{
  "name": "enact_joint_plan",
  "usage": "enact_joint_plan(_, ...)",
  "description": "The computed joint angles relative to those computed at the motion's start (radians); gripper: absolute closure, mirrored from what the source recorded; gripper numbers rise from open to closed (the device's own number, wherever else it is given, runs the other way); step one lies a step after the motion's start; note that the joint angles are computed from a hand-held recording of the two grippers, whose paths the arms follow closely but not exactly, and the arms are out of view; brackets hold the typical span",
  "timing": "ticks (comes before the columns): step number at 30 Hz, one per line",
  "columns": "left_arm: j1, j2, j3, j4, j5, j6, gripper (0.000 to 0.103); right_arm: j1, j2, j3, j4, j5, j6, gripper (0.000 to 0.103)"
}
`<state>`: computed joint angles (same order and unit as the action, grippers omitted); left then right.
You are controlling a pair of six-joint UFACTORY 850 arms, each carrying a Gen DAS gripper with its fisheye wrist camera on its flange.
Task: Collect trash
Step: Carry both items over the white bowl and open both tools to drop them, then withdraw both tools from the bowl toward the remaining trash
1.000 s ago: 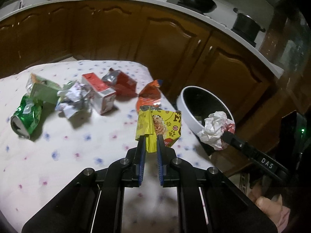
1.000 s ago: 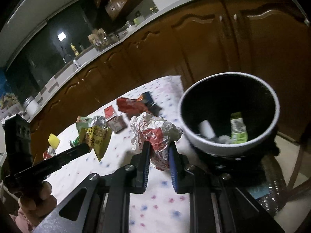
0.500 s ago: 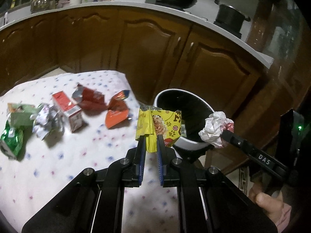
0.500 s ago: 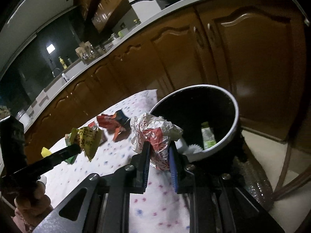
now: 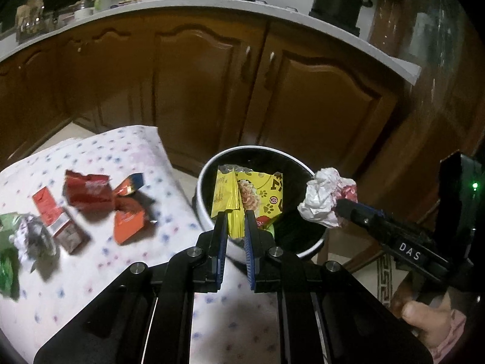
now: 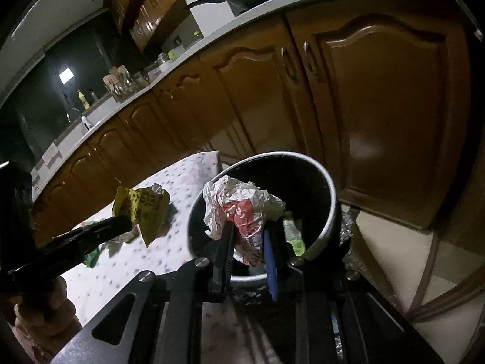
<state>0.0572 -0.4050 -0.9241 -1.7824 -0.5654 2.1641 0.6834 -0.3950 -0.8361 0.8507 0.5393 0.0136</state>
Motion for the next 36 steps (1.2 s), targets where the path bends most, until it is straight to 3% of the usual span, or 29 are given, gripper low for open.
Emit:
enact_joint_plan(11, -0.071, -0.082, -0.099, 0.058, 0.087, -0.098, 0.092, -0.058, -0.029, -0.038, 0.027, -0.067, -0.084, 0.083)
enact_joint_plan(15, -0.089, -0.107, -0.121, 0.077, 0.117, -0.117, 0.088, -0.079, -0.049, -0.061, 0.038, -0.1, -0.115, 0.078)
enact_joint_plan(19, -0.092, -0.115, -0.122, 0.092, 0.119, -0.139, 0.06, -0.103, -0.057, -0.059, -0.057, -0.122, -0.022, 0.059)
enact_joint_plan(27, -0.057, -0.087, -0.078, 0.035, 0.082, -0.092, 0.056, -0.099, -0.028, -0.012, -0.138, -0.076, 0.103, 0.056)
enact_joint_plan(30, -0.025, -0.063, -0.037, -0.013, 0.06, -0.064, 0.053, -0.083, -0.016, 0.006, -0.167, -0.045, 0.147, 0.043)
enact_joint_plan(32, 0.0, -0.046, -0.002, -0.065, 0.05, -0.035, 0.05, -0.065, -0.011, 0.015, -0.181, -0.018, 0.173, 0.029)
enact_joint_plan(36, 0.047, -0.025, 0.05, -0.119, 0.026, 0.025, 0.05, -0.008, -0.004, 0.028, -0.178, 0.044, 0.206, 0.019)
